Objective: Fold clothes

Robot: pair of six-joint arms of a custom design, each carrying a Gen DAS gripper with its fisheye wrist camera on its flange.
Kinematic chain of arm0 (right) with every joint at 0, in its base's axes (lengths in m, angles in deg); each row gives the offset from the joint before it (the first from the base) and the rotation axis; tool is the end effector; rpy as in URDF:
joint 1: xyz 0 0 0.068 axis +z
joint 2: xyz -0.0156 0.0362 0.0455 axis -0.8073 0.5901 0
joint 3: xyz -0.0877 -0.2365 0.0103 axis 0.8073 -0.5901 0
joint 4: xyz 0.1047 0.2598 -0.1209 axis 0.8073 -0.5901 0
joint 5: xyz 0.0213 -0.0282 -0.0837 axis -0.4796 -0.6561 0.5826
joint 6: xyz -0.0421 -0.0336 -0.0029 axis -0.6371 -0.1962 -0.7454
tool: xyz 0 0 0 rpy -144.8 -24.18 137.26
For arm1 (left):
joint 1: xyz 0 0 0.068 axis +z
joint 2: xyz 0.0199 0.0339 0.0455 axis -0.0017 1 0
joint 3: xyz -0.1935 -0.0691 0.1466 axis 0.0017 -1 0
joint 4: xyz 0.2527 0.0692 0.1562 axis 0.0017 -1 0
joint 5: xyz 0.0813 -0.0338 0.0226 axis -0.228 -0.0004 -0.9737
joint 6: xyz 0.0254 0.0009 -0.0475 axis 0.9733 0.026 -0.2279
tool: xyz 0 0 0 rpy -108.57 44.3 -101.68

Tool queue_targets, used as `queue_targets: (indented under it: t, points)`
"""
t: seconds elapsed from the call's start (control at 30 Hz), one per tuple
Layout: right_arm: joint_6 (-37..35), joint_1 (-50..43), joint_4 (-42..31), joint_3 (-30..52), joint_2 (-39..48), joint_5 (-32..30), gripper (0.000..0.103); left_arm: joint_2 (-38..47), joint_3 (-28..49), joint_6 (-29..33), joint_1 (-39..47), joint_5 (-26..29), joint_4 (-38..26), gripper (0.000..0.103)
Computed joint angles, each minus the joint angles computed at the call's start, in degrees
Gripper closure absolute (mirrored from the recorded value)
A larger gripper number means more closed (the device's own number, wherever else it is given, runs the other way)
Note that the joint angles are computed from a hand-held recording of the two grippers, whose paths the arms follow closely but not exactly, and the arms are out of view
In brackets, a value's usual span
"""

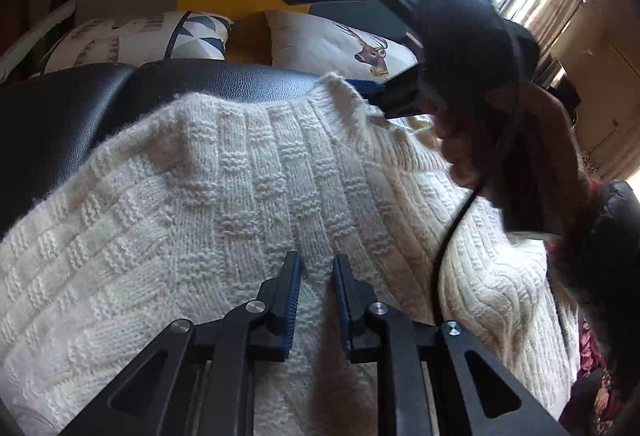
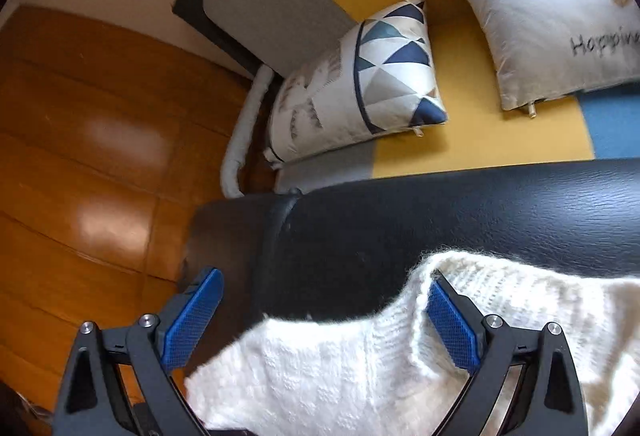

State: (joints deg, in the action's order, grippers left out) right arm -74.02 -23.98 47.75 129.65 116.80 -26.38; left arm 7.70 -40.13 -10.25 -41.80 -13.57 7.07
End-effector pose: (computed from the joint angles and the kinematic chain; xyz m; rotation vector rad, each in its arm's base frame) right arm 0.3950 0.2582 0.1801 -0.8005 2.5804 1.3738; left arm 0.1532 -0.1243 0.1147 -0.3911 2.4783 -0.3892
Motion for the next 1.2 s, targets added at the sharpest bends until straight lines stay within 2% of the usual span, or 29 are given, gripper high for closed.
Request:
queue_targets:
  t: [0.07, 0.17, 0.27, 0.4, 0.53, 0.6, 0.7, 0.9, 1.03, 1.1, 1.13, 1.2]
  points:
    - [-4.1, -1.0, -2.6, -2.4, -4.4, 1.0, 0.004, -1.5, 0.2, -1.0, 0.2, 0.4, -1.7, 0.086]
    - [-12.0, -4.6, -8.8, -6.5, -11.6, 0.7, 0.004, -5.5, 0.6, -4.6, -2.2, -2.0, -6.1, 0.086]
    - [-25.6, -11.3, -20.6, -11.3, -18.8, -1.0, 0.002, -8.9, 1.4, -9.2, -9.8, -7.1, -10.8, 0.086]
    - [-38.1, -19.5, -30.4, -21.6, -30.1, 3.7, 0.002, -6.0, 4.9, -17.5, -20.8, -13.4, -16.2, 0.086]
    - [-50.9, -29.7, -39.2, -33.2, -39.9, 8.1, 0.002, -0.1, 8.8, -26.3, -30.9, -17.2, -19.5, 0.086]
    - [-53.2, -33.4, -38.8, -39.4, -43.9, 13.2, 0.002, 3.2, 9.3, -28.6, -32.6, -15.5, -18.9, 0.086]
    - [-52.1, -38.0, -34.2, -47.0, -47.3, 21.2, 0.002, 7.9, 9.2, -30.0, -33.2, -12.9, -16.9, 0.086]
    - [-60.2, -48.7, -36.2, -52.6, -54.6, 22.1, 0.001, 8.8, 7.7, -26.9, -30.6, -10.9, -13.5, 0.086]
    - [-56.4, -46.2, -34.7, -55.5, -60.3, 22.6, 0.001, 9.2, 9.6, -26.9, -30.2, -10.5, -16.4, 0.086]
    - [-53.0, -43.1, -35.1, -56.2, -63.5, 24.3, 0.002, 5.9, 11.0, -32.8, -35.1, -14.4, -22.4, 0.086]
    - [-52.8, -42.9, -36.3, -56.2, -65.6, 22.8, 0.002, 2.8, 11.3, -38.2, -39.3, -17.2, -27.4, 0.086]
    - [-52.1, -42.2, -38.8, -56.0, -69.8, 19.7, 0.002, -1.2, 12.8, -52.8, -49.9, -22.6, -38.9, 0.085]
